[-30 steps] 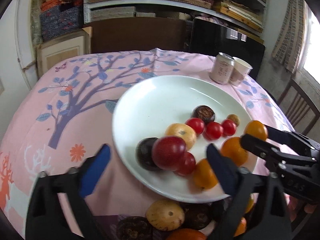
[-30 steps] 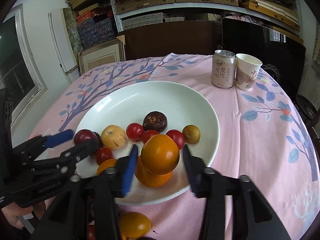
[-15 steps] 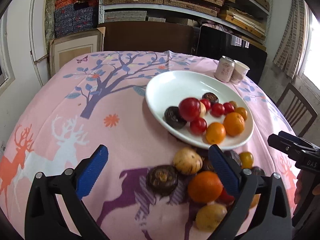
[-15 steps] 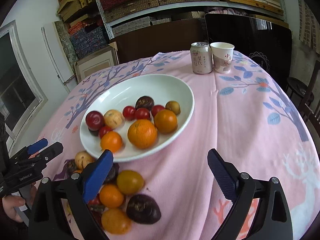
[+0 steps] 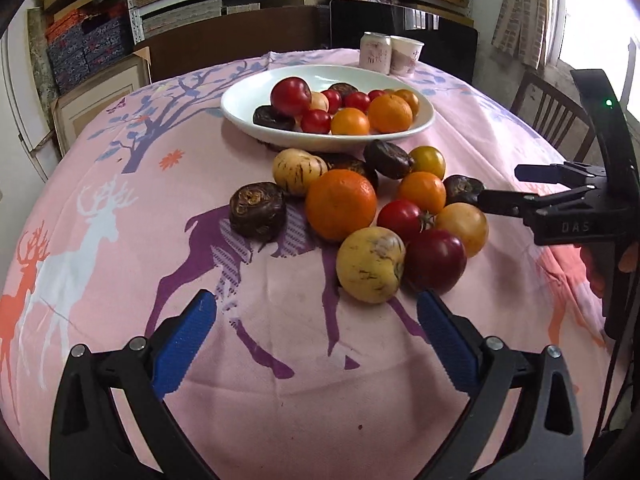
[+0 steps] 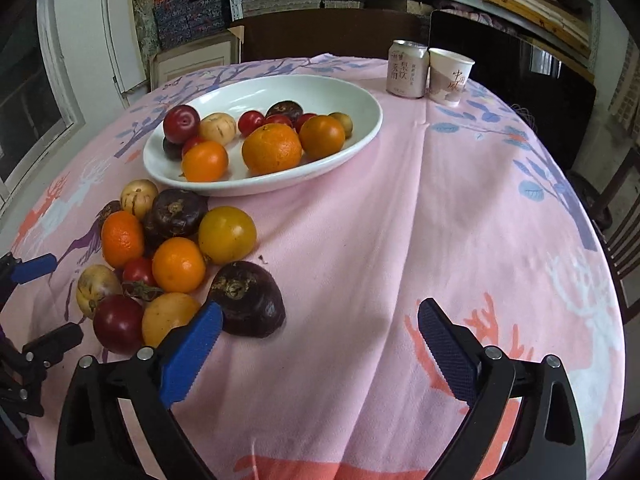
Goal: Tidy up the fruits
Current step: 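Withdraw both open grippers back to the fruit pile, then grasp a pale yellow striped fruit with the left gripper while the right grasps a dark purple fruit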
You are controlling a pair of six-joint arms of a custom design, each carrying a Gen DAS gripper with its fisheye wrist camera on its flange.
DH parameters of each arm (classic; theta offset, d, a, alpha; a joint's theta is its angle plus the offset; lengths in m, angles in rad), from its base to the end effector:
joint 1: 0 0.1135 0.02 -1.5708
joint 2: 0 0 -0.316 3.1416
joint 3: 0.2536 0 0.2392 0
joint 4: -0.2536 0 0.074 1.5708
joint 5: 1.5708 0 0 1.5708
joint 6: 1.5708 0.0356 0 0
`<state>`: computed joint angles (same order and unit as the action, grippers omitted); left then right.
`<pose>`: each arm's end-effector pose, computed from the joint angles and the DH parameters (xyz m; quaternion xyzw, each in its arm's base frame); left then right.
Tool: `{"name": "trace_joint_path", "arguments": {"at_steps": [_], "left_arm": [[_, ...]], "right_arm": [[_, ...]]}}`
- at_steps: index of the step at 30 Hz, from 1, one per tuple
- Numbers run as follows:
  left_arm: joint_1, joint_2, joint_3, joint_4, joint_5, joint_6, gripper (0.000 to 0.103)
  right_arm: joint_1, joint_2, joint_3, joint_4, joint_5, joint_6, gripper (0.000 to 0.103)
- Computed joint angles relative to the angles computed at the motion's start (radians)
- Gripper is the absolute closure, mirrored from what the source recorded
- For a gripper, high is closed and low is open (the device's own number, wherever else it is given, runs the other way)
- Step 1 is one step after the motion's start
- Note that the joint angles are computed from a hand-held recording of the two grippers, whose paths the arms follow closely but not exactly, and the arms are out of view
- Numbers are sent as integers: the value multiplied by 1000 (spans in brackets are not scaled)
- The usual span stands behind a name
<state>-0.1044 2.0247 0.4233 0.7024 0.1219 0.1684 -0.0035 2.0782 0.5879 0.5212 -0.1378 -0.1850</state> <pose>0.2775 -0.0334 0.0786 0.1480 0.9309 -0.0470 0.3307 0.3138 0.0038 0.0736 -0.1067 0.9471 0.0376 0.3005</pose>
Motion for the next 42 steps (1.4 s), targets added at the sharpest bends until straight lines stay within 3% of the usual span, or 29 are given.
{"name": "trace_joint_path", "arguments": {"at_steps": [4,9,14,16,17,20,21,23,28,42], "left_arm": [[-43,45,78,-103,-73,36,5],[-53,73,139,-131,-115,5,4],[-58,89,183,-153,-109,-14,5],[-55,84,173,-141,-79,1,15],[-49,79,169,-143,-40,14,29],[-58,70,156,-134,-13,36,47],[-64,68,154,-133,-6,40,56],[-85,66,141,-116,-9,45,65],[-84,62,130,-106,10,42,65],[-64,28,105,-93,32,25,65]], "right_arm": [[36,4,-20,38,64,-59,4],[-2,44,79,-47,-15,-36,4],[-11,88,127,-37,-32,13,4],[-3,87,123,-26,-21,18,5],[-3,85,119,-23,-25,17,7],[4,71,83,7,-74,3,34],[10,64,68,17,-97,0,55],[43,53,22,88,-50,5,60],[13,55,37,53,-100,26,61],[44,9,-61,177,24,11,61]]}}
